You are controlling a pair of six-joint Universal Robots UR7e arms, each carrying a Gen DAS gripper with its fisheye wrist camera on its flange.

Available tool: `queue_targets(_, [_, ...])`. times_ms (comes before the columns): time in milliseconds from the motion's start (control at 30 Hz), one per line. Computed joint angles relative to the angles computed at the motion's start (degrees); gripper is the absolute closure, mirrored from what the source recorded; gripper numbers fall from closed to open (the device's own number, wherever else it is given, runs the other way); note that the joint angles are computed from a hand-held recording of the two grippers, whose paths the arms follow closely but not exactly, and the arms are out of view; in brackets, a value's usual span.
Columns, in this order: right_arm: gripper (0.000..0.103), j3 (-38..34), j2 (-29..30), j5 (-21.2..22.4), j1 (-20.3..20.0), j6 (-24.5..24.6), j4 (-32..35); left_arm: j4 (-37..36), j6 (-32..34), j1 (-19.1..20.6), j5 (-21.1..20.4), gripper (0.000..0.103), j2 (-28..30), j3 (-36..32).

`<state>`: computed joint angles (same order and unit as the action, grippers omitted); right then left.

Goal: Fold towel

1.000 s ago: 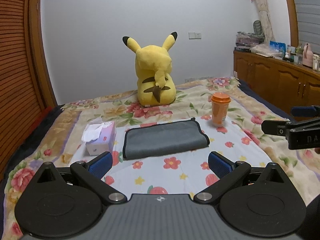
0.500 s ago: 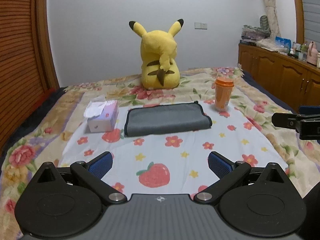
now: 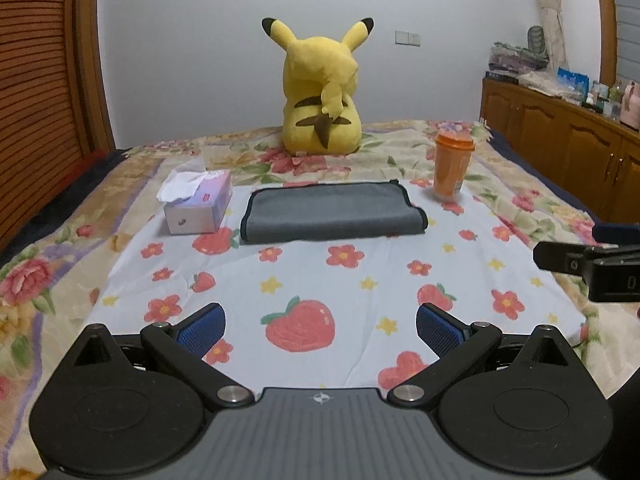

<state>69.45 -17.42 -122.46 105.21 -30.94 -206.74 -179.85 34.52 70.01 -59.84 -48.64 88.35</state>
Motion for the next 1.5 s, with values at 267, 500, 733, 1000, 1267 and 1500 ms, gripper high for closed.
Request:
queue_targets(267, [0.0,-1.46,1.23,-1.05,-0.33,-0.12,0.45,-1.34,-0.78,0.69,-0.94,0.0,0.29,-0.21])
queue_targets(500, [0.0,-1.12,1.01,-0.97,-0.6,0.97,-0.14,-3.4,-0.46,0.88,-1.75,0.0,0.22,0.34])
queue_targets(733, [0.0,-0.84,0.89,-0.64,-0.73,1.05,-1.04,-6.69,1.54,0.82,-2.65,0.0,0.23,1.33])
queue_targets(1000, [0.0,-0.45,0.77,0.02,-0.79,0.84,-2.25,-9.55,3.0,0.8,-3.71,0.0,0.15,2.26])
queue_targets(1267, [0.0,-0.2,1.03,1.32,-0.81,-0.17,-4.87,-12.66,4.95,0.81,-5.94,0.0,-0.12,3.51])
queue_targets(1500, [0.0,0.04,1.34,2.62,-0.77,-1.67,-7.82,-15.06,6.35,0.76,-7.34,0.0,-0.44,4.62])
